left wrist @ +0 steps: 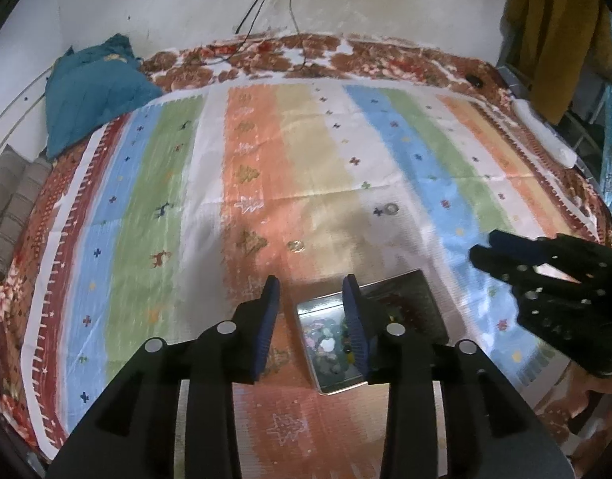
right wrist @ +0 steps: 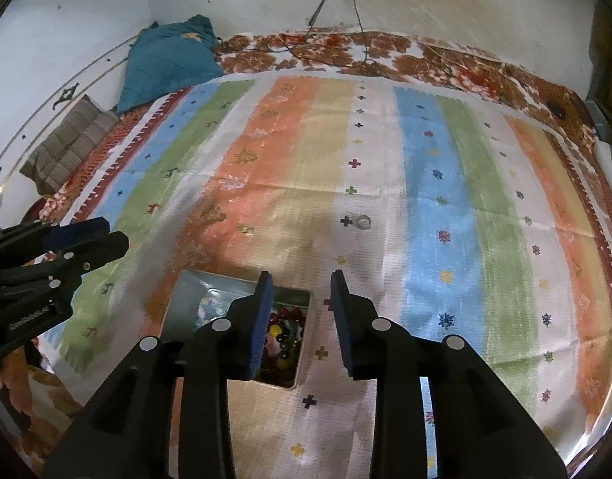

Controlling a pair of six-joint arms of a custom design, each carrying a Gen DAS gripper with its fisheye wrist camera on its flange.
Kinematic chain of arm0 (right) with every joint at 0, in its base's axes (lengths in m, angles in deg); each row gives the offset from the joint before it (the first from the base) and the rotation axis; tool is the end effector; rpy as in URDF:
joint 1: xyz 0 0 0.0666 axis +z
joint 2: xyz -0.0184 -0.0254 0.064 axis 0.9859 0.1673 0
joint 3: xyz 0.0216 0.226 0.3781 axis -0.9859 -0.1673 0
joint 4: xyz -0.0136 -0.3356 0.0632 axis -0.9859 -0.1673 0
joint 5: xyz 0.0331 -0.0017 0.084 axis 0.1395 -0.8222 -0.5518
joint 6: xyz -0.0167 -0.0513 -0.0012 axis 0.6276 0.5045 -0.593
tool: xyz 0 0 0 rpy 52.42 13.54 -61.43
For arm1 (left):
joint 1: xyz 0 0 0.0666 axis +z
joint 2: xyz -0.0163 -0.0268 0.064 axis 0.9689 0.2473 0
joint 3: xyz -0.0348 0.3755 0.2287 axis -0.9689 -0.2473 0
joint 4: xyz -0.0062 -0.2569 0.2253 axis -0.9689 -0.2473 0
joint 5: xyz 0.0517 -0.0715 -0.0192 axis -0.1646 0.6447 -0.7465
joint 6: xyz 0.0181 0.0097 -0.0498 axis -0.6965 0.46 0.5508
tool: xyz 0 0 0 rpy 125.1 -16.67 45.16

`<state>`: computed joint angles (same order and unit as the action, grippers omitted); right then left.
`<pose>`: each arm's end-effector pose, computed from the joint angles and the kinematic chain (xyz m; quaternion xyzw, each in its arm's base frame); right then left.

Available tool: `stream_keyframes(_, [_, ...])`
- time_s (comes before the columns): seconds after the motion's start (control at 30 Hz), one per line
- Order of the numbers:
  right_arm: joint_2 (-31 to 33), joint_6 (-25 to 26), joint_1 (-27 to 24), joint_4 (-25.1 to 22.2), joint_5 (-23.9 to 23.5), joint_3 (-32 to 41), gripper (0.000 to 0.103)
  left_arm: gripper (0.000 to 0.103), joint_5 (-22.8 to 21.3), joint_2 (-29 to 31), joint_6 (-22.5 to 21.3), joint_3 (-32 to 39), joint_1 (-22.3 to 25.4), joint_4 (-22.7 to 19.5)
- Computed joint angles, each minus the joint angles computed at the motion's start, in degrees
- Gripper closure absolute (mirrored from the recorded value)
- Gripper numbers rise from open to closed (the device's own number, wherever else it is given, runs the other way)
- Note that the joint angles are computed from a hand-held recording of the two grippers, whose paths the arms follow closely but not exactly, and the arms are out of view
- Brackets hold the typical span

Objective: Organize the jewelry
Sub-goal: 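Open both tools over the silver tin, dropping both bracelets inside, then move both tools toward the two small rings on the cloth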

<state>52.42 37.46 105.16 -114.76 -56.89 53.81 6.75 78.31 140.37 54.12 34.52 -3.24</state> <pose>0.5184 0.2472 0.5148 -0.3225 0.8973 0.1350 0.2695 0.4064 -0.3341 0.5470 -0.1727 0.9408 0.0199 0.2911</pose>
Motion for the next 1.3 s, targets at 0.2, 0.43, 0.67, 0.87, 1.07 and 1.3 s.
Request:
stream_keyframes(0.2, [1.5, -0.1, -0.3, -0.9, 1.2, 1.6, 0.066, 0.059, 0.4, -0.1, 0.6, -0.3, 0.5, 0.0])
stream_keyframes(0.43, [3.5, -1.2, -0.6, -1.7, 2.7, 3.8, 0.059, 0.055, 1.2, 1.1, 0.8, 0.4, 1.7, -1.1])
stream_keyframes(0.67, [4.8, -1.5, -0.6, -2.0, 3.8, 4.9, 0.051, 0.054, 2.5, 2.7, 0.3, 1.1, 3.4, -2.6])
stream_keyframes(0.87, [6.4, -2.0, -0.4, -3.0, 4.6, 6.7, 0.050, 0.053, 4.0, 3.9, -0.6, 1.5, 4.6, -3.4])
stream_keyframes(1.07, [8.6, -2.1, -0.3, -4.3, 5.5, 9.2, 0.050, 0.052, 5.6, 5.0, -1.3, 1.2, 6.2, -3.9])
stream_keyframes(1.3, [11.1, -1.9, 0.0, -5.8, 6.2, 12.4, 0.050, 0.049, 6.4, 6.1, -3.1, 2.7, 6.9, -3.1])
